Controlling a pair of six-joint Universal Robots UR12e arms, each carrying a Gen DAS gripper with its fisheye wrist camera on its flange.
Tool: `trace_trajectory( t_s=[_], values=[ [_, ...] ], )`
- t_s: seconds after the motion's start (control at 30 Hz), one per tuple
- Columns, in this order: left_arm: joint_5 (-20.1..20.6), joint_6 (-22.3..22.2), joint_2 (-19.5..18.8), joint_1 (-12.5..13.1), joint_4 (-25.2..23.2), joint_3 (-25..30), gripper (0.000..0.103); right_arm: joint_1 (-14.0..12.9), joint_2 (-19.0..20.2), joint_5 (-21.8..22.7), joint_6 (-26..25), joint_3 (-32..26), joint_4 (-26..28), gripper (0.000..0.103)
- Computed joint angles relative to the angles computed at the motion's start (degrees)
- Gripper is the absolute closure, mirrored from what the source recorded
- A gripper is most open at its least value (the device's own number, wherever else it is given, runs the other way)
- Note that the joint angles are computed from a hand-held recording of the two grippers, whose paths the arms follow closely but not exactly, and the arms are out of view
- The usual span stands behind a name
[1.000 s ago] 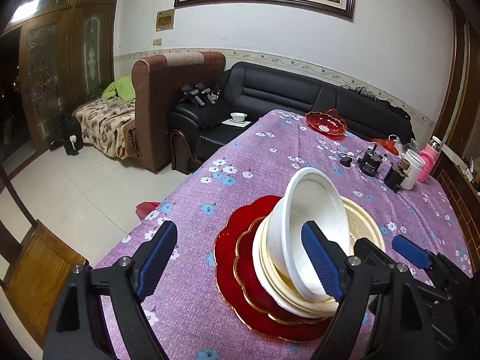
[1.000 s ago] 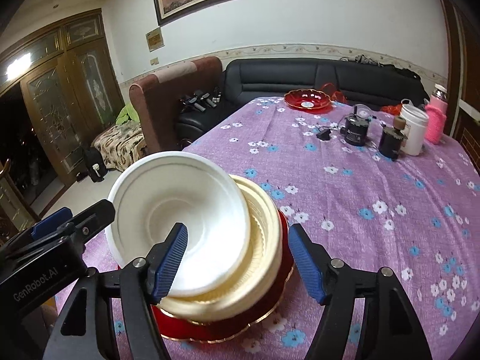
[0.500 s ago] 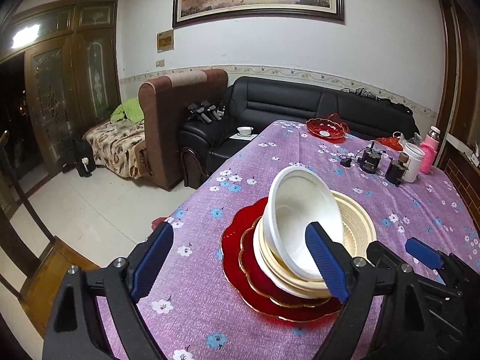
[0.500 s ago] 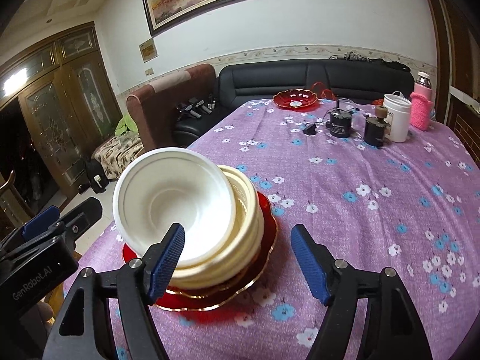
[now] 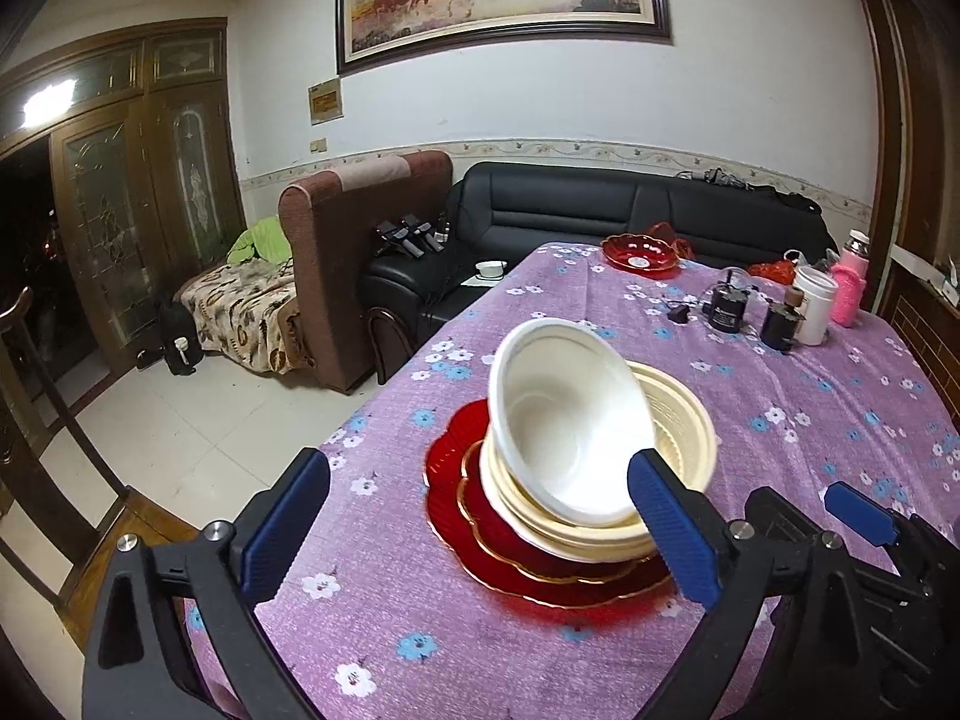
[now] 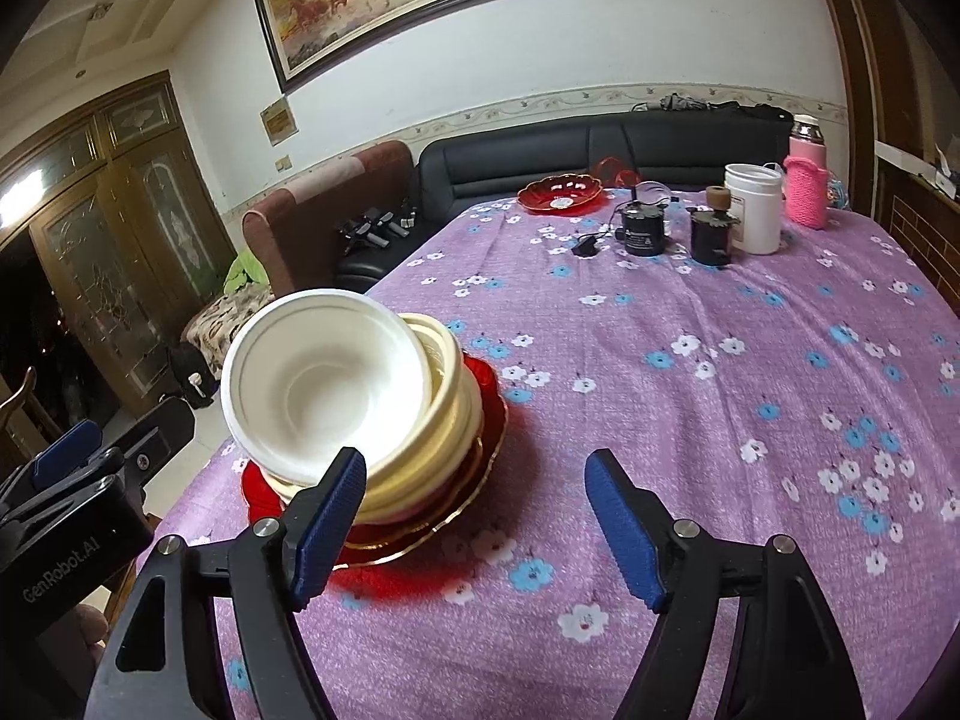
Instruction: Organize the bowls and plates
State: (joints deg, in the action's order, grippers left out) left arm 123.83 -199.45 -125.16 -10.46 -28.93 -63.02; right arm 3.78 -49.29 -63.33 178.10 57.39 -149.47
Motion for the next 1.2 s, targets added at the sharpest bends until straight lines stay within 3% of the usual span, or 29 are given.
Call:
trace_trajectory(
  t_s=[0.8,0.9,1.2],
  values=[
    [0.48,4.64,-4.45,-3.33,-4.26,6.57,0.003,-3.28,-1.51,0.61,1.52,4.96,-2.96,0.020],
    [1.87,4.67,-4.58,-3.69,-1.50,6.33,0.003,-3.61,-1.44,0.69,1.80,5.09,-3.49,0.019],
    [6.44,3.95,-4.61,-4.51,14.31,4.30,0.000,-4.04,-1.86,0.58,2.15,6.33,-6.66,0.017]
  ],
)
